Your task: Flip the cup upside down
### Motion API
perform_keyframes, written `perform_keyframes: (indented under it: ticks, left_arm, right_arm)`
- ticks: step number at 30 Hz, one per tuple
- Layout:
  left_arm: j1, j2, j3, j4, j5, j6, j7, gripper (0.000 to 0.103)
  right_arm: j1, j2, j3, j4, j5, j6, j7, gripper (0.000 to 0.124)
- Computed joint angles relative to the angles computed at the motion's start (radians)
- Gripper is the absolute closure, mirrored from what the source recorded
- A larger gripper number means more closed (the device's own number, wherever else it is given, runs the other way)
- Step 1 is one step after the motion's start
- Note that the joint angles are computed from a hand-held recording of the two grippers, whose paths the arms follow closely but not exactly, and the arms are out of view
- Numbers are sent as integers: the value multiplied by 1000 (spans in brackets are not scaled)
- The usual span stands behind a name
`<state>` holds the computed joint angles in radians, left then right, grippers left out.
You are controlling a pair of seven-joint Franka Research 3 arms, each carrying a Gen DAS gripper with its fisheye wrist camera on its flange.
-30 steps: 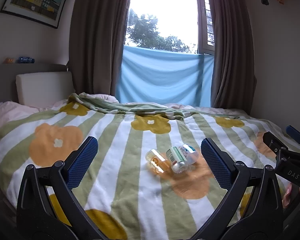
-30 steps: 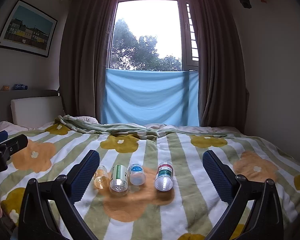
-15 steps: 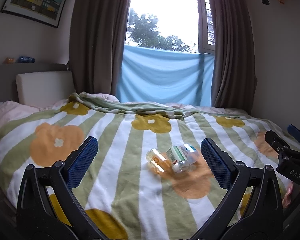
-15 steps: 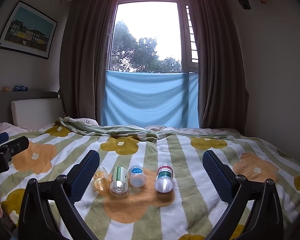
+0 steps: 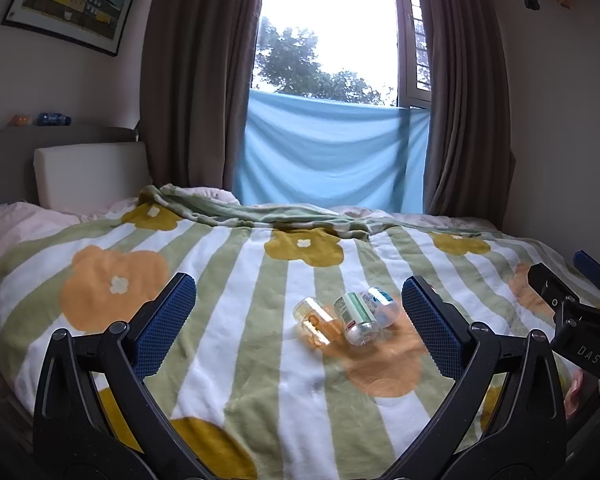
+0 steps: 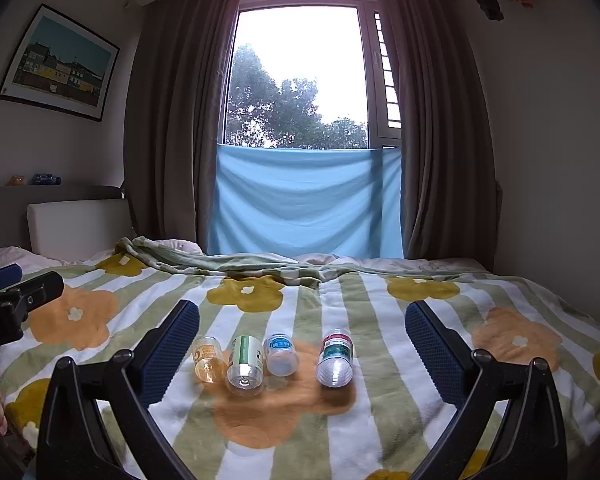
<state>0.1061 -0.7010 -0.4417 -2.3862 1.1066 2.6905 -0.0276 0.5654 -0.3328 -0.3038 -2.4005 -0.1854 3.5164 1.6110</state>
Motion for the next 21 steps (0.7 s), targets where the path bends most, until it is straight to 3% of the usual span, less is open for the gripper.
perform_keyframes:
  ticks: [21]
  left_arm:
    - [-23, 17, 18, 10, -42, -21, 37, 0]
  right_arm:
    - [10, 3, -9, 0, -25, 9, 26, 21]
